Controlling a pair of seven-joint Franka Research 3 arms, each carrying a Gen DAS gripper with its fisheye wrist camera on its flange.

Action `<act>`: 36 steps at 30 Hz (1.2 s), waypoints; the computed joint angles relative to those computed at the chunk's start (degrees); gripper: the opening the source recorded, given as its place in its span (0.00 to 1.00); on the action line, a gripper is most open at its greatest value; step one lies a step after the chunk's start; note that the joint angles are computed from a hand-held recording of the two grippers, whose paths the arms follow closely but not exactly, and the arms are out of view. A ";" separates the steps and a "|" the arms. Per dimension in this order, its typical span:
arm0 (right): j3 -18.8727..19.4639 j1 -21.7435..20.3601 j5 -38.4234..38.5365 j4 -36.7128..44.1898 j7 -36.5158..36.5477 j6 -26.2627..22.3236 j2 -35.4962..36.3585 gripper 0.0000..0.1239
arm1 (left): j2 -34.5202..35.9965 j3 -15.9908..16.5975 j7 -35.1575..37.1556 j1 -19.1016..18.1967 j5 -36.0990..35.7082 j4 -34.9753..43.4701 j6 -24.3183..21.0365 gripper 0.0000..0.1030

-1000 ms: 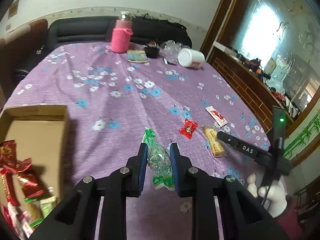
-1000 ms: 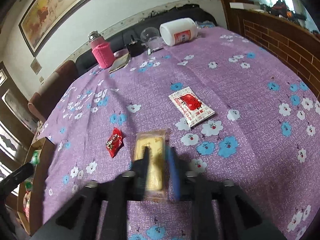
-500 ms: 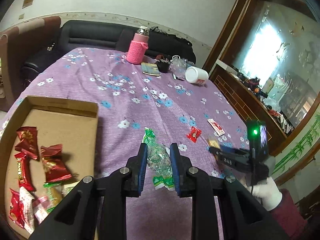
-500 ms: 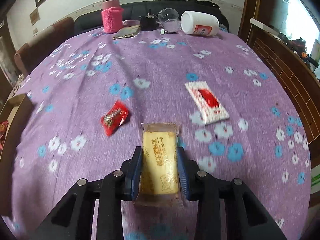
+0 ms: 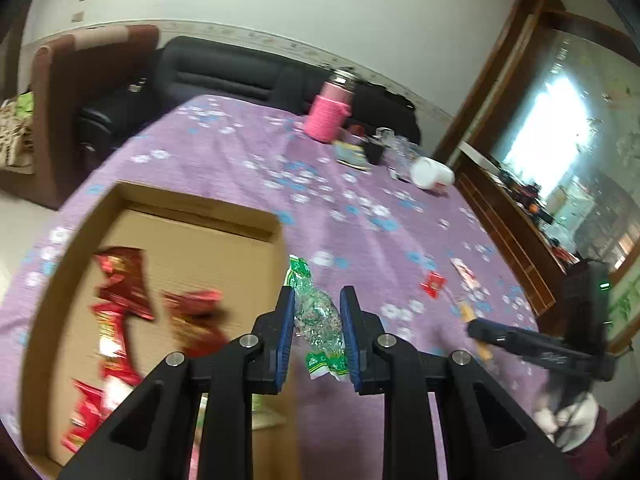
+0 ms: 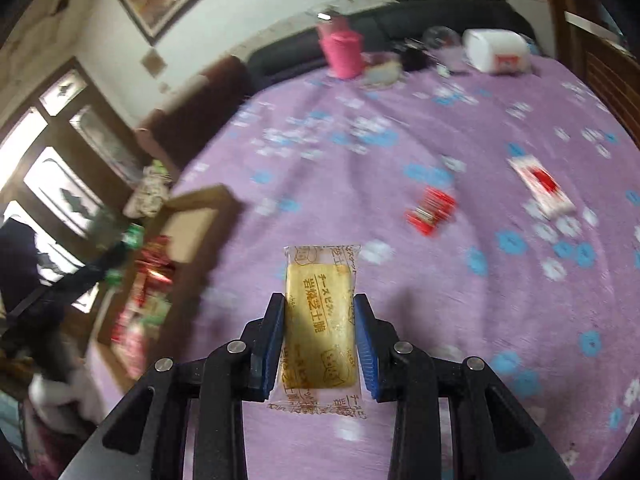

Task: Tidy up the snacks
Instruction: 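Carry both packets into the box and open both tools, then move both tools back toward the red candy and white-and-red packet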

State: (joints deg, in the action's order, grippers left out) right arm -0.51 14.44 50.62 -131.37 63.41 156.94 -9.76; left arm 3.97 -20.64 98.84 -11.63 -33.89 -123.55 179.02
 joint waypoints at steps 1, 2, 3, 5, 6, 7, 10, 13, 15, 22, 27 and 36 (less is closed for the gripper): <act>0.11 0.73 1.21 1.86 -0.88 -0.72 1.02 0.29 | -0.10 1.52 -2.68 -0.17 3.05 -0.12 -0.41 0.21; 0.47 1.13 1.69 3.15 -1.18 -1.01 1.87 0.29 | 0.07 2.48 -4.55 -0.14 5.29 -0.04 -0.69 0.21; 1.05 1.59 1.54 5.46 -1.27 -1.56 3.53 0.29 | 0.26 3.79 -7.18 -0.08 8.48 0.19 -1.26 0.21; 2.22 1.95 0.25 8.74 -0.52 -1.95 6.08 0.29 | 0.96 4.95 -10.24 0.62 12.52 1.14 -2.35 0.21; 2.85 2.15 -0.68 10.51 0.14 -2.23 7.51 0.30 | 1.50 5.31 -11.38 1.14 14.06 1.83 -2.98 0.21; 3.54 2.44 -1.88 12.84 1.04 -2.67 9.45 0.30 | 2.10 5.27 -11.77 1.91 14.74 2.58 -3.61 0.21; 5.23 3.16 -6.43 19.04 4.40 -3.27 14.79 0.30 | 4.70 5.59 -13.91 3.73 17.59 5.63 -5.91 0.21; 6.10 4.30 -13.96 25.20 9.77 -4.01 20.21 0.30 | 7.49 5.45 -15.79 5.39 20.19 8.64 -7.94 0.21; 6.13 4.85 -18.53 28.86 12.95 -4.70 23.46 0.30 | 9.22 5.48 -17.29 5.96 22.14 10.45 -9.10 0.21; 5.67 6.64 -28.87 39.25 21.97 -7.66 32.82 0.30 | 13.65 4.25 -20.43 8.01 25.32 14.72 -12.27 0.21; 5.84 6.63 -31.20 41.15 24.14 -7.49 34.89 0.34 | 13.33 -0.67 -15.60 12.61 18.96 13.59 -11.14 0.41; 8.40 3.04 -24.42 32.73 20.20 -2.04 27.94 0.35 | 7.06 0.47 -17.35 10.46 15.33 8.33 -9.00 0.66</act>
State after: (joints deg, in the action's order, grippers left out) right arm 7.89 17.48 26.20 -98.64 83.61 154.90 18.18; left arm 11.03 -20.17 81.50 -1.17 -18.56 -115.21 170.02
